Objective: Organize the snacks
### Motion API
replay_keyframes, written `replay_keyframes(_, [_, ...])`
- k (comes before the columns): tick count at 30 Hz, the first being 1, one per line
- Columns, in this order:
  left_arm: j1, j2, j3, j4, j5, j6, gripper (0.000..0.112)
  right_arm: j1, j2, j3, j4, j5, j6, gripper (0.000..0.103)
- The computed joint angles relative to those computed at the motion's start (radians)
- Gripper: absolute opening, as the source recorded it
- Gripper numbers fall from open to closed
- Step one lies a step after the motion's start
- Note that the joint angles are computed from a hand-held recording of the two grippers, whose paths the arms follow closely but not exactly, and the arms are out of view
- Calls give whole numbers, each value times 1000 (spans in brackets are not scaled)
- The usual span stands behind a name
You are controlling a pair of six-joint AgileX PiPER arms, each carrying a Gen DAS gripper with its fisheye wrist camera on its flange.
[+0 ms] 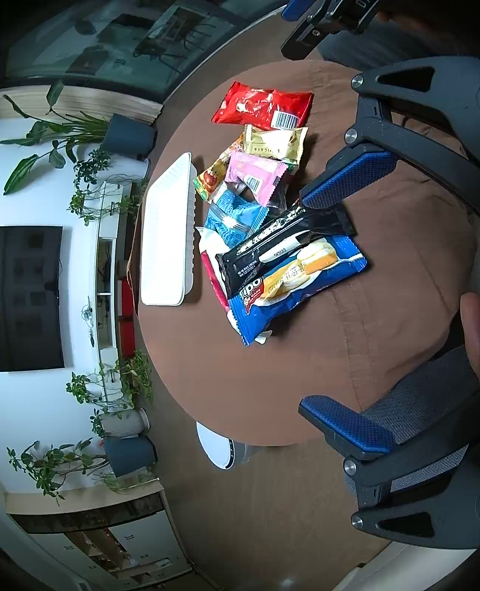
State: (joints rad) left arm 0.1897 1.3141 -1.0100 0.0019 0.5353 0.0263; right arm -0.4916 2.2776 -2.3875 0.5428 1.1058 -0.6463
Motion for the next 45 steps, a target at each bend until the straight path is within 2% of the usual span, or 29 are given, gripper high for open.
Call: replay_keyframes(45, [-7,0,16,7,-5,-6,103,1,-3,10,-9,5,-4,103])
